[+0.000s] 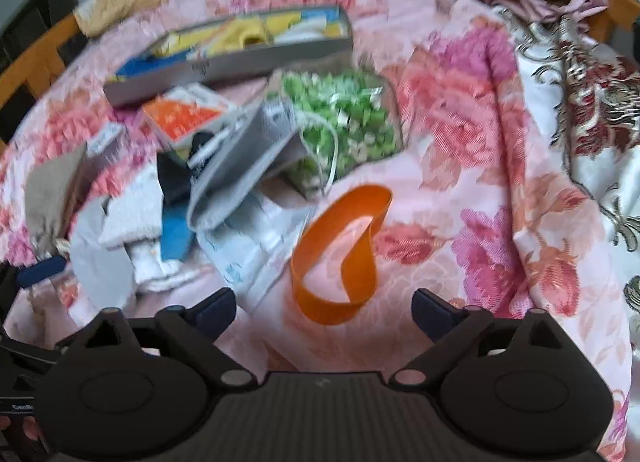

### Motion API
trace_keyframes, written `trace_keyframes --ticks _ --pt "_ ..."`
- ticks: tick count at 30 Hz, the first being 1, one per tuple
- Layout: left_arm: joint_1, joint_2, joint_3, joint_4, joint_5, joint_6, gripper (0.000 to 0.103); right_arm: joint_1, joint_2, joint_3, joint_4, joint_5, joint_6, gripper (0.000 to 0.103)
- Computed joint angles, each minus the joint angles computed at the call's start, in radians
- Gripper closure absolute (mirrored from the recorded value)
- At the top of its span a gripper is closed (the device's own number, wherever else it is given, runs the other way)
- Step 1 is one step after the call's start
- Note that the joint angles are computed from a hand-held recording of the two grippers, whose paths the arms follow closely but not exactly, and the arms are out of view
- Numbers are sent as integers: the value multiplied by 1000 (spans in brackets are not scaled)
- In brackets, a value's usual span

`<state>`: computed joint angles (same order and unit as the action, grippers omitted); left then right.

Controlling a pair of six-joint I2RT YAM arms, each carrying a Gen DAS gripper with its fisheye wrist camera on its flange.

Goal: Organize soft objects
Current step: 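Move both tools back over the pile of soft items, then grasp the grey cloth with the left tool while the right tool grasps the orange band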

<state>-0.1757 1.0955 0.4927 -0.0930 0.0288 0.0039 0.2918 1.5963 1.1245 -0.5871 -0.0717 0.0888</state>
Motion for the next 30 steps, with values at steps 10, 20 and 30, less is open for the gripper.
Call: trace_keyframes --ticks 10,20,30 --pt "68 71 26 29 126 -56 7 -9 65 53 -30 18 -10 19" --pt "38 112 36 62 127 -136 28 -18 102 86 -35 22 -13 35" --pt "-19 121 23 130 90 -173 57 -56 154 115 -27 -100 -6 55"
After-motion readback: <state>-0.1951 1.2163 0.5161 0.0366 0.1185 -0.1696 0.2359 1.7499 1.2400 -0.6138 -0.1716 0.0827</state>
